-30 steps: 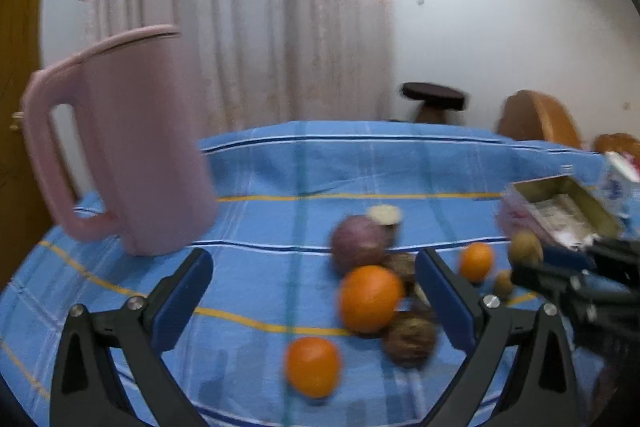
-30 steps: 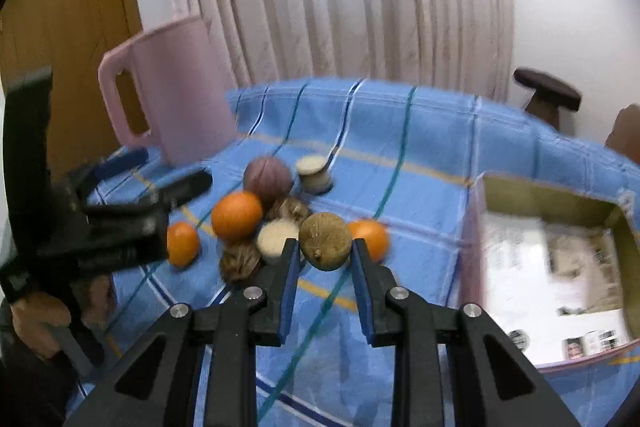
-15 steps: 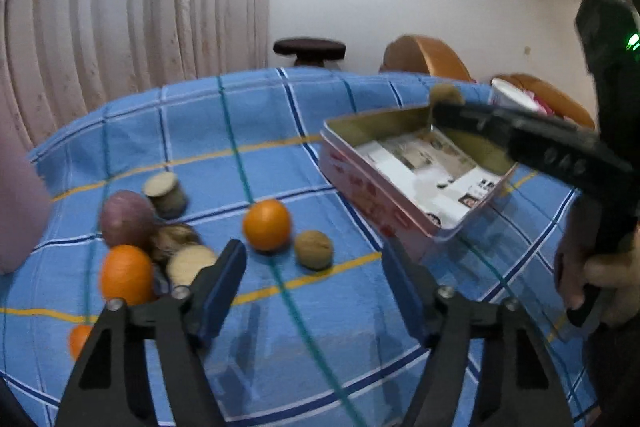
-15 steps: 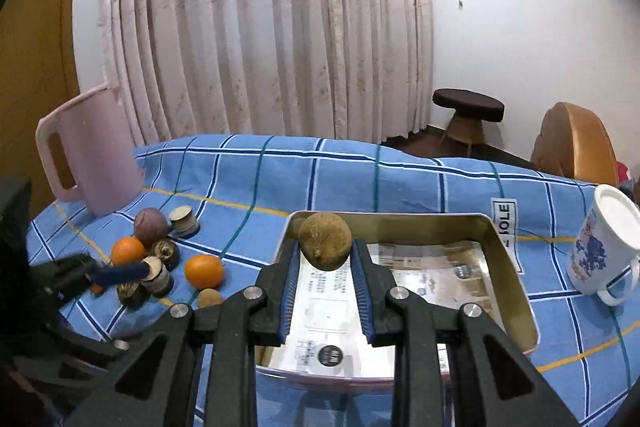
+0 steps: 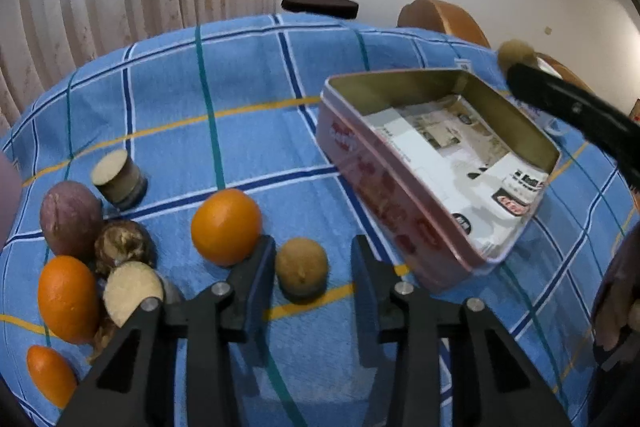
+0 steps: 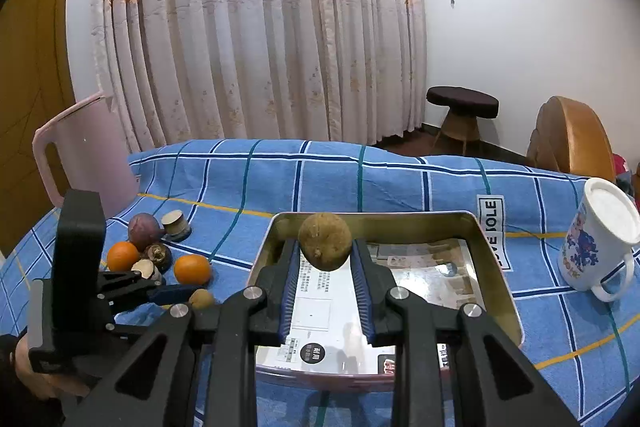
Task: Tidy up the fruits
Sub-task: 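Grasp another brown kiwi-like fruit with the left tool while the right tool carries its fruit toward the tin, then lower both kiwi-like fruits into the pink tin and open both tools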
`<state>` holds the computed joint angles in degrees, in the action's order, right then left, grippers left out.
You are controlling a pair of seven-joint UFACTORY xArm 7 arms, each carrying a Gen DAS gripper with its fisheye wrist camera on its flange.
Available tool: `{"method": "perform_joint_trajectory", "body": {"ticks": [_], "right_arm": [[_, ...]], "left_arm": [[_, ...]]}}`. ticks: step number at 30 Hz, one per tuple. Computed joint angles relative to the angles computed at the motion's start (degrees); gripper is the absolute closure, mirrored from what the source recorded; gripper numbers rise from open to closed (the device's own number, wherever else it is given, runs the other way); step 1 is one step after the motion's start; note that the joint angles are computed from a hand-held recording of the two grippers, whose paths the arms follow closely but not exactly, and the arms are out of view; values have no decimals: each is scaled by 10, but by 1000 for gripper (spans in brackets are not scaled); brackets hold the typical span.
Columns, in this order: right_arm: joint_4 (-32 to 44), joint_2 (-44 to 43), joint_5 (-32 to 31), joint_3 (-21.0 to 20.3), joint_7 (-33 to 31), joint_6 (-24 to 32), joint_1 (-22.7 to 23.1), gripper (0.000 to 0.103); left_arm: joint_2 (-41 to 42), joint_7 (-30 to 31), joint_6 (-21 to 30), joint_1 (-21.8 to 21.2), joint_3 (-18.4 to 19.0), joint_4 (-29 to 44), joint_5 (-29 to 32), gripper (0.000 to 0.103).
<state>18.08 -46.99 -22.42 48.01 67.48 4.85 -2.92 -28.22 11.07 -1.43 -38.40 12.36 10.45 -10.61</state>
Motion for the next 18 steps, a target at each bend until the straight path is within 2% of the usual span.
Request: {"method": "perform_joint_trajectory", "body": {"ticks": [1, 3, 7, 10, 14, 17, 18], "right_arm": [[1, 2, 0, 0, 0, 1, 0, 75], [1, 5, 0, -1, 1, 3, -1, 75], [-2, 4, 1, -4, 7, 2, -3, 75], [-7, -7, 1, -10, 9, 11, -1, 75], [-23, -43, -5, -29, 8, 42, 10, 75], [-47, -56, -9, -63, 1, 43, 21, 75], [-53, -56, -9, -74, -4, 42, 25, 75]], "left_arm": [[1, 2, -2, -1, 3, 1, 1, 77], [-4, 8, 1, -7, 11, -1, 1, 76], [-23, 9, 7, 6, 0, -13, 2, 76], [-50, 2, -22, 7, 6, -30, -2, 76], [-97, -10, -76, -38, 50, -46, 18, 76], [-109, -33, -101, -73, 63, -39, 37, 76], [-96, -44, -107, -82, 57, -29, 42, 76]]}}
